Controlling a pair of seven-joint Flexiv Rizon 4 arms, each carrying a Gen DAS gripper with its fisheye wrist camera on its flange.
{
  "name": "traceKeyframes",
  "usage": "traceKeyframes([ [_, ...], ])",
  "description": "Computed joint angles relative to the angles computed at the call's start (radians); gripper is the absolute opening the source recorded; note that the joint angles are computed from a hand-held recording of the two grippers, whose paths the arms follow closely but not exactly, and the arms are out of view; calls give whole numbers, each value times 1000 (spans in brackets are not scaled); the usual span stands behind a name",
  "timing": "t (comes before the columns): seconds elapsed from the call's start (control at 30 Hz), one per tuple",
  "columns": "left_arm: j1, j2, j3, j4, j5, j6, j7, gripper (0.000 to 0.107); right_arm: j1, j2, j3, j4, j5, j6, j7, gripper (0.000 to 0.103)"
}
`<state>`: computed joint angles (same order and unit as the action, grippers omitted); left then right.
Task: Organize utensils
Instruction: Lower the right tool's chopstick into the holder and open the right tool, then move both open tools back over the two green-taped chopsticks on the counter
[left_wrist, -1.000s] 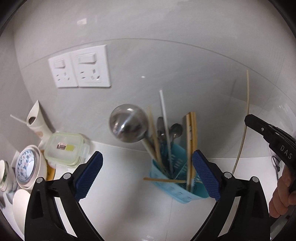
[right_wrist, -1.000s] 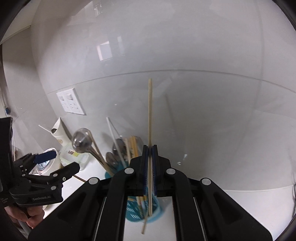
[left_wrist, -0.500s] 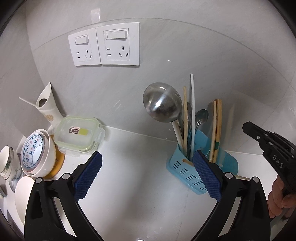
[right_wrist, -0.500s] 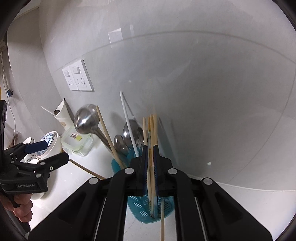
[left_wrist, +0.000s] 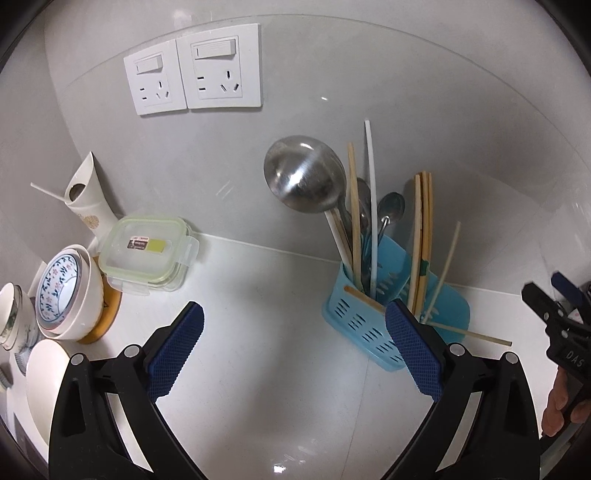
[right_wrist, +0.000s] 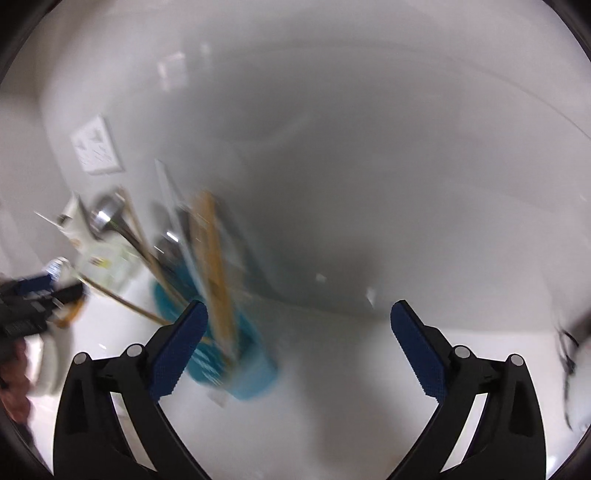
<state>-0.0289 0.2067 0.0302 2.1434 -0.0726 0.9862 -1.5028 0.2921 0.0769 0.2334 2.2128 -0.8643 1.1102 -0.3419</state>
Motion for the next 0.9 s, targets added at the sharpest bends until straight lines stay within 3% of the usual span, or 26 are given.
traceKeyframes([
  [0.23, -11, 27, 4, 47, -10, -21, 7, 97, -14, 145, 33, 149, 206, -119, -103, 95],
  [0.47, -30, 61, 1, 98, -24, -32, 22, 97, 16, 254, 50, 247, 496, -282, -201, 95],
  [0.6, -40, 70, -9, 119, -19, -56, 24, 97, 34, 277, 52, 265, 598, -350, -242, 95],
  [0.9, -96, 92, -40, 172, -17, -123, 19, 97, 75, 244, 75, 260, 676, -461, -252, 95],
])
